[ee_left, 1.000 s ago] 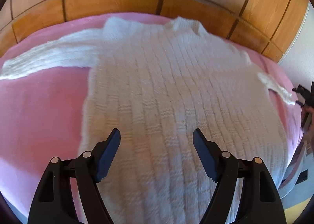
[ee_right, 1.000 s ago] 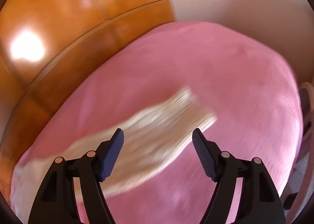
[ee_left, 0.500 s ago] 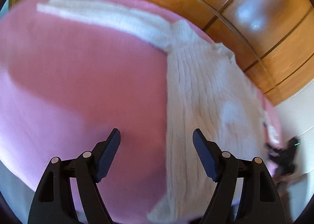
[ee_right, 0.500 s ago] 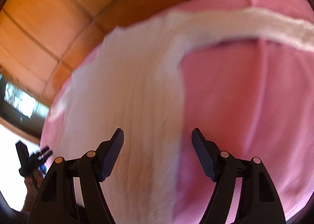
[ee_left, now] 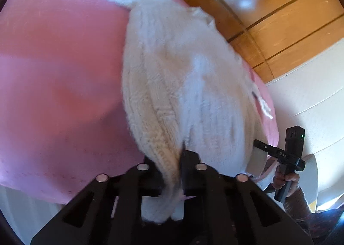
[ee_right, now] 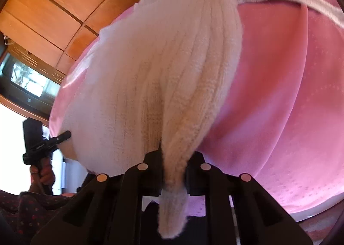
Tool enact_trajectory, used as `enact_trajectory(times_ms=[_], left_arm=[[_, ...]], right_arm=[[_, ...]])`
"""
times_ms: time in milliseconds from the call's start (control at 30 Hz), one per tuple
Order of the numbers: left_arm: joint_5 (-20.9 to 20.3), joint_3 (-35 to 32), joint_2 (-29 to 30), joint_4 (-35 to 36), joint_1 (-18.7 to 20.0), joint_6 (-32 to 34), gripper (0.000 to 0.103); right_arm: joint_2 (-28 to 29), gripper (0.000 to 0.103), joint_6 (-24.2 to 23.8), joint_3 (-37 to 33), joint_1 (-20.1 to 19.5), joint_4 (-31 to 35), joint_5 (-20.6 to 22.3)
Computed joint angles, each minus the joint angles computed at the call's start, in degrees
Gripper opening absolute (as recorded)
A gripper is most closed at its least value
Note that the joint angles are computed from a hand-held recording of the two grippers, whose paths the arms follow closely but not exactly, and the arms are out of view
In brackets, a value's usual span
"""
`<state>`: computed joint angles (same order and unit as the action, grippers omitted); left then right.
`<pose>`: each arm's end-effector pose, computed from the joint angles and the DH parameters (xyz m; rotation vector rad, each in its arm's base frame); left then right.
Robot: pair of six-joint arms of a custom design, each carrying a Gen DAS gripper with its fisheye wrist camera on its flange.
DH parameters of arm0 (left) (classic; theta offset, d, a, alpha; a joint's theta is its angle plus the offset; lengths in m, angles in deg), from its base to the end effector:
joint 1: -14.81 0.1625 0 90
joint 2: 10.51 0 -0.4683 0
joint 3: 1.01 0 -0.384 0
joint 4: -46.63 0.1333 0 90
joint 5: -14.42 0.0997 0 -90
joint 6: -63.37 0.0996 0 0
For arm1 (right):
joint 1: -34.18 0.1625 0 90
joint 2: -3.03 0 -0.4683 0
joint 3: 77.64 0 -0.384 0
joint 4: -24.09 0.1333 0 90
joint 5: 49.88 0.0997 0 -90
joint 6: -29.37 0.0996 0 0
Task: Fold small clothes
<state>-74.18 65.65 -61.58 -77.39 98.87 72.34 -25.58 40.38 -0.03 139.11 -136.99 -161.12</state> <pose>0.0532 -0.8000 0.3607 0.3922 3.0439 -0.4967 0.2976 -0.7386 0.0484 -0.0066 -2.7984 0.6494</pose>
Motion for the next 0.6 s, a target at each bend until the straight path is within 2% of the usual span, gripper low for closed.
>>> enact_trajectory(times_ms=[133, 233, 300, 367, 467, 533, 600], left_arm=[[-7.3, -0.5, -2.2, -2.6, -1.1, 2.3, 0.005], [-12.6, -2.0, -3.3, -2.6, -1.7, 3.3, 0.005], [-13.7, -2.6, -3.6, -1.0, -1.7, 4.2, 0.005], [-9.5, -2.4, -3.5, 1.7, -1.8, 4.7, 0.005], [-2.2, -4.3, -1.2, 8.5, -0.9, 1.1, 0.006], [4.1, -4.0, 0.0, 8.8, -0.5, -3.3, 0.006], [5.6, -3.8, 0.5, 8.0, 0.0, -5.9, 0.006]], right_arm=[[-2.1, 0.011, -5.9, 0.4, 2.7, -8.7, -0.5], [-3.9, 0.011, -9.3, 1.5, 3.9, -16.7, 2.3], [-4.8, 0.01, -9.8, 2.9, 4.0, -18.2, 1.6], [-4.7, 0.01, -6.9, 3.7, 3.3, -16.4, -0.5], [-3.9, 0.01, -1.6, 4.4, 1.2, -10.9, -4.0], [-3.2, 0.01, 0.5, 5.1, 0.3, -8.7, -4.7], [-2.3, 0.01, 1.1, 4.7, -0.1, -6.0, -5.7]])
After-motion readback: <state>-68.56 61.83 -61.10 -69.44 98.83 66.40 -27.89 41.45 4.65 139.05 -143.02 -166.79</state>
